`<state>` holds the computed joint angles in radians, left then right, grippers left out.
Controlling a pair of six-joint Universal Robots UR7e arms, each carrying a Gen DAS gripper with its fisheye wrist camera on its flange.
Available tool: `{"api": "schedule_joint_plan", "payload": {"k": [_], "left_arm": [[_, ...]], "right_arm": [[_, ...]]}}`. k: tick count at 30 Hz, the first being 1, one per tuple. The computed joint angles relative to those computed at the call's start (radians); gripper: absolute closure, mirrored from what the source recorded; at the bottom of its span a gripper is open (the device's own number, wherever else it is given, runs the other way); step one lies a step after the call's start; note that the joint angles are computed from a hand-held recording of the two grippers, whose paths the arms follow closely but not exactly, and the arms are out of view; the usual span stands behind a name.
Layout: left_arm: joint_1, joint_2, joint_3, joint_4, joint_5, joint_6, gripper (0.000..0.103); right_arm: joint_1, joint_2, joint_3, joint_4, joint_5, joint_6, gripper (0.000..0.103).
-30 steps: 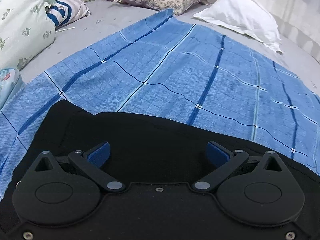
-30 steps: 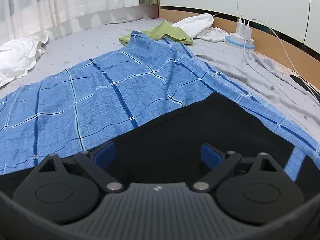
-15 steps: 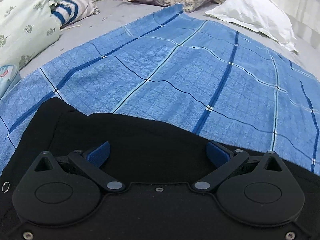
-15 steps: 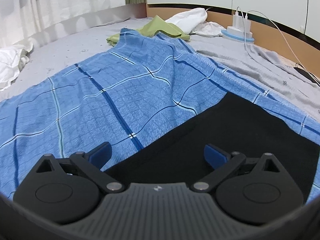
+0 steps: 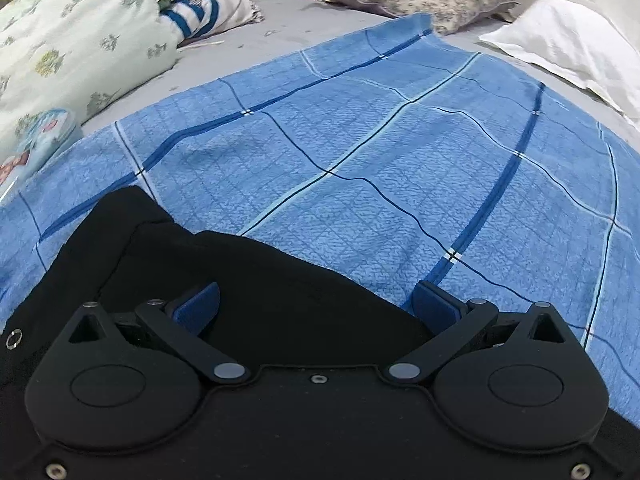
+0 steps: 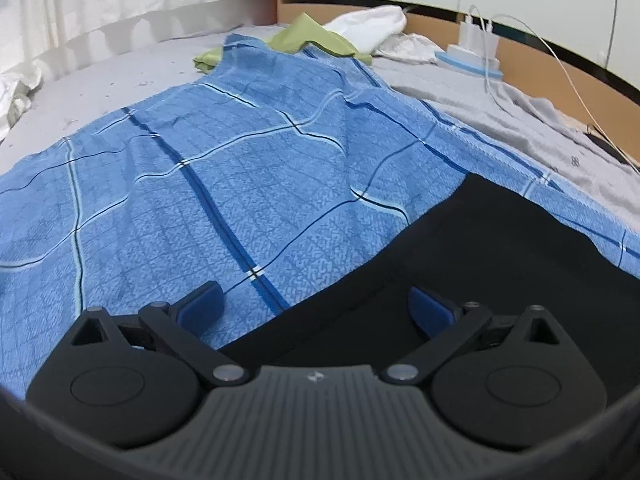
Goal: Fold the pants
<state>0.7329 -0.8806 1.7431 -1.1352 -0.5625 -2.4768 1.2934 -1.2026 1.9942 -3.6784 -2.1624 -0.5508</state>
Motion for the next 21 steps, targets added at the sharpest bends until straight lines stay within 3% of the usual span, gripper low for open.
{"api": "schedule_joint_plan", "payload": {"k": [1, 3, 4, 5, 6, 7, 9, 12, 15, 21], "left_arm": [[-0.001, -0.004, 0.005, -0.007, 0.000, 0.003, 0.000], [-0.009, -0.009, 0.018, -0.011, 0.007, -0.004, 0.004], [-0.018, 0.002, 0.011, 0.032, 0.011, -0.047, 0.018], [-0.028, 0.018, 0.000, 0.091, 0.019, -0.106, 0.048], [-0.042, 0.028, -0.002, 0.133, 0.034, -0.141, 0.065], [-0.051, 0.029, 0.007, 0.134, 0.055, -0.138, 0.091], [-0.067, 0.009, 0.044, 0.065, 0.075, -0.113, 0.096], [-0.093, -0.007, 0.071, 0.040, 0.080, -0.110, 0.101], [-0.134, -0.039, 0.115, 0.018, 0.087, -0.130, 0.101], [-0.279, -0.067, 0.171, 0.148, 0.059, -0.280, 0.101]], "right_arm": [[0.002, -0.002, -0.005, 0.013, -0.008, 0.009, 0.006], [0.000, -0.006, -0.007, 0.015, -0.010, 0.017, 0.022], [-0.003, -0.011, -0.003, 0.011, 0.001, 0.016, 0.026], [-0.009, -0.021, 0.006, 0.014, 0.022, 0.015, 0.038], [-0.013, -0.029, 0.012, 0.013, 0.036, 0.008, 0.057], [-0.013, -0.030, 0.013, 0.001, 0.029, -0.008, 0.067], [-0.022, -0.057, 0.023, 0.026, 0.042, 0.001, 0.084], [-0.060, -0.154, 0.055, 0.157, 0.133, 0.111, 0.099], [-0.102, -0.245, 0.094, 0.219, 0.213, 0.196, 0.101], [-0.214, -0.431, 0.202, 0.236, 0.403, 0.166, 0.101]]}}
